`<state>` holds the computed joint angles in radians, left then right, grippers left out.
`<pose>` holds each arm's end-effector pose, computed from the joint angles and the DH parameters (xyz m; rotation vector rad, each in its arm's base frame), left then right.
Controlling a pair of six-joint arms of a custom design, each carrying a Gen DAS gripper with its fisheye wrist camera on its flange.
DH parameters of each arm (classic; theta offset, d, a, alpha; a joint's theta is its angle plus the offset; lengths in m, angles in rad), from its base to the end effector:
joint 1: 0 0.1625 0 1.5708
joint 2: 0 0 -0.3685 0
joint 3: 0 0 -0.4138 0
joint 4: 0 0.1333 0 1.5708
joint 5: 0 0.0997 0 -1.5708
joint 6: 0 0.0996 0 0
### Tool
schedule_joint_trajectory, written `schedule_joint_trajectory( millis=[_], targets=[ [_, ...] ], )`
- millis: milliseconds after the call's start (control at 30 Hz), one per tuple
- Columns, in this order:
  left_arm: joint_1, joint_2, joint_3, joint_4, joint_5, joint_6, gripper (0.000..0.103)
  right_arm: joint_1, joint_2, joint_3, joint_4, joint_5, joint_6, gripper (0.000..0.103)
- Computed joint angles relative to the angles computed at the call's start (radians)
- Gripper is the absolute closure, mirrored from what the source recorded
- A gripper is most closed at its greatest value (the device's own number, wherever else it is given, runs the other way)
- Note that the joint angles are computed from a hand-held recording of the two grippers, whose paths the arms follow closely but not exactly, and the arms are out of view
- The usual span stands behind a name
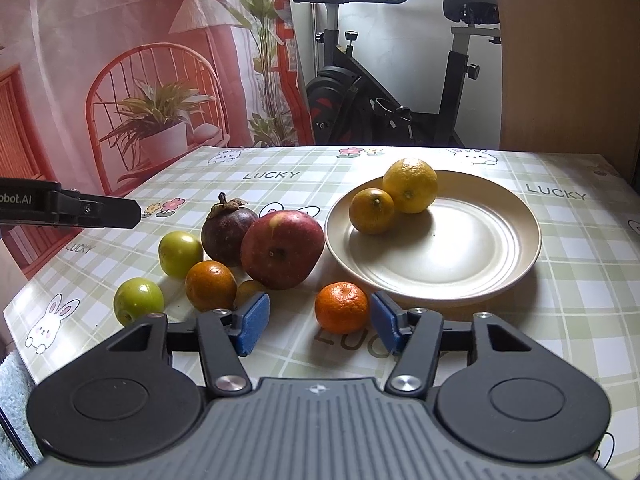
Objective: Organize fruits
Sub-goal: 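Withdraw the left tool from the plate back toward the fruit, then lower the left gripper and close it around the green apple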
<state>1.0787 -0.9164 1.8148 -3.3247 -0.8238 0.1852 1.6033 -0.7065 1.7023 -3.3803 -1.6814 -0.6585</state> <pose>-0.1076 -0.6260 0.1585 0.3739 2.2900 -1.1659 0.1432 -0.6414 0.0589 0.8239 -2.4725 1.0237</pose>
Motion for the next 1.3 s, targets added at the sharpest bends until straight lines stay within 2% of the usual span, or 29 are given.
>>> schedule_joint_trajectory(
  millis=[333, 567, 633, 800, 1000, 1100, 1300],
  targets=[
    [0.018, -0.016, -0.005, -0.008, 0.024, -0.037, 0.038, -0.015, 0.03, -0.027, -0.015, 0.0, -0.042, 0.048],
    [0.026, -0.037, 0.012, 0.072, -0.001, -0.081, 0.038, -0.012, 0.025, -0.016, 0.006, 0.036, -0.062, 0.048],
    [0.038, -0.053, 0.02, 0.119, -0.023, -0.119, 0.038, -0.008, 0.023, -0.014, 0.027, 0.052, -0.065, 0.048],
    [0.05, -0.073, 0.032, 0.173, -0.028, -0.164, 0.039, 0.011, 0.031, -0.016, 0.09, 0.079, -0.112, 0.048],
    [0.058, -0.082, 0.045, 0.175, -0.055, -0.177, 0.039, 0.045, 0.047, -0.026, 0.186, 0.119, -0.199, 0.048],
    [0.063, -0.081, 0.045, 0.183, -0.067, -0.188, 0.039, 0.063, 0.069, -0.053, 0.232, 0.123, -0.23, 0.048],
    [0.081, -0.081, 0.048, 0.2, -0.101, -0.206, 0.039, 0.084, 0.131, -0.138, 0.301, 0.102, -0.236, 0.048]
  ],
)
